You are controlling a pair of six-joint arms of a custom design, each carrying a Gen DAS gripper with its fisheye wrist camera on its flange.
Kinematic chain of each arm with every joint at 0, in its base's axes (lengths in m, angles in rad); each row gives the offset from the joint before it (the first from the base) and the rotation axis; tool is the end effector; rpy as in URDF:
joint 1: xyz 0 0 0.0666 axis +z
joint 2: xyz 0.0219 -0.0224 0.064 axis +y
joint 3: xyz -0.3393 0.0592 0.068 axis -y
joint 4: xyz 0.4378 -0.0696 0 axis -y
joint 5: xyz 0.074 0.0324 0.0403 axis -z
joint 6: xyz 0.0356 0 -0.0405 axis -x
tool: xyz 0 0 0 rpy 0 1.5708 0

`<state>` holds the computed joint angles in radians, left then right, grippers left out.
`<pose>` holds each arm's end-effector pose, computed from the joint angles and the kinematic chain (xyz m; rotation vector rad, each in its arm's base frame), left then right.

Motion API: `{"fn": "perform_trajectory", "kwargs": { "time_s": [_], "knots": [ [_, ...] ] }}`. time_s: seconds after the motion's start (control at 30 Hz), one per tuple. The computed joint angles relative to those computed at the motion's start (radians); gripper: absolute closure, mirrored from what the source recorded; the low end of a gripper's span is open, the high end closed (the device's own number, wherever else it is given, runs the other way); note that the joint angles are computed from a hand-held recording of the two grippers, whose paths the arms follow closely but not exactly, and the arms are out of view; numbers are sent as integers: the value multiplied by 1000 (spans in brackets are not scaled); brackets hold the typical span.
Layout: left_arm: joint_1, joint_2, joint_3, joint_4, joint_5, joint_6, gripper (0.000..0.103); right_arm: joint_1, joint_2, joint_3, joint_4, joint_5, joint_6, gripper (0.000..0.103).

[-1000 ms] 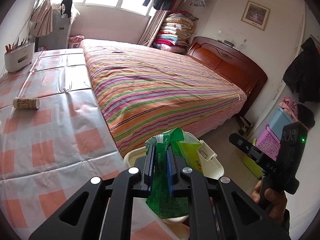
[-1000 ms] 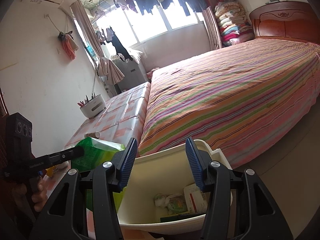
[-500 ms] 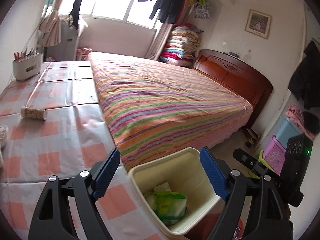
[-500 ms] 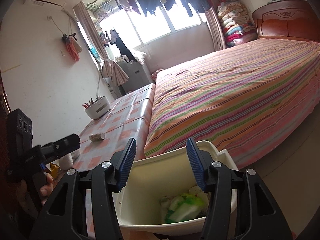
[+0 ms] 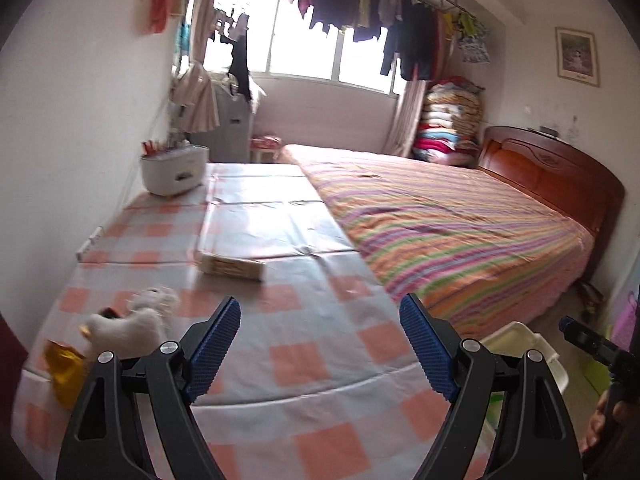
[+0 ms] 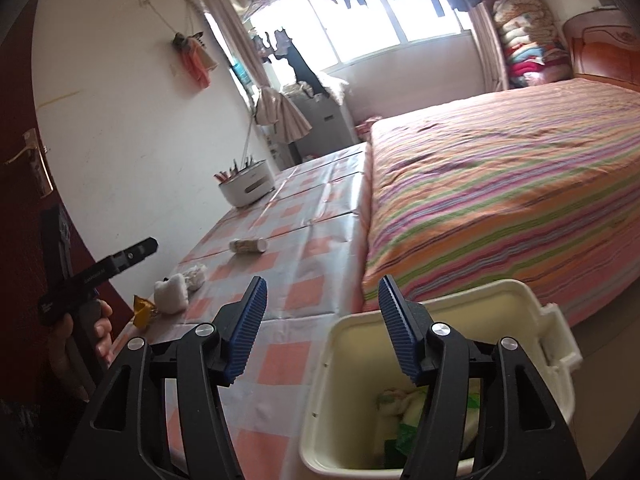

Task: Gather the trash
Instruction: 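Move both tools back over the table toward the remaining trash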

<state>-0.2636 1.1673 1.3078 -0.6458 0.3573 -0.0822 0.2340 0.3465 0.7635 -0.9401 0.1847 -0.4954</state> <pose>0.4587 -0.1371 0.4785 0.5717 1.9960 -0.4815 0.2161 0.0444 0.4325 0.3834 2.0584 0.2499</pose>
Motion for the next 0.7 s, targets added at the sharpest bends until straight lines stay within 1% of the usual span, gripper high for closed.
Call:
{"fn": "perform_trajectory", "kwargs": {
  "time_s": [0.07,0.13,0.17,0.23,0.27,0.3,0.33,0.4,0.47,0.53,0.63,0.7],
  "knots": [
    [34,7,11,7,-23,-37,23,13,62,21,32,-16,12,45],
    [79,20,19,17,-33,-79,23,21,143,57,65,-39,43,45],
    [98,30,26,15,-31,-91,23,30,198,85,81,-50,70,44],
    [143,67,59,-19,-28,-112,23,48,308,149,98,-77,147,41],
    [161,83,71,-35,-17,-112,23,58,367,187,107,-88,189,40],
    [187,107,93,-59,7,-109,23,61,424,224,115,-120,227,39],
    [210,126,109,-79,36,-107,23,60,491,271,115,-180,266,39],
    [239,150,128,-114,72,-115,23,68,614,364,105,-242,340,37],
    [271,181,153,-162,120,-143,23,75,745,476,54,-312,436,37],
    [294,213,183,-220,169,-182,23,89,866,586,2,-324,537,37],
    [317,237,197,-253,201,-214,23,91,1035,748,-92,-367,624,37],
    [328,245,204,-273,222,-237,23,94,1127,840,-151,-370,685,37]
  ]
}}
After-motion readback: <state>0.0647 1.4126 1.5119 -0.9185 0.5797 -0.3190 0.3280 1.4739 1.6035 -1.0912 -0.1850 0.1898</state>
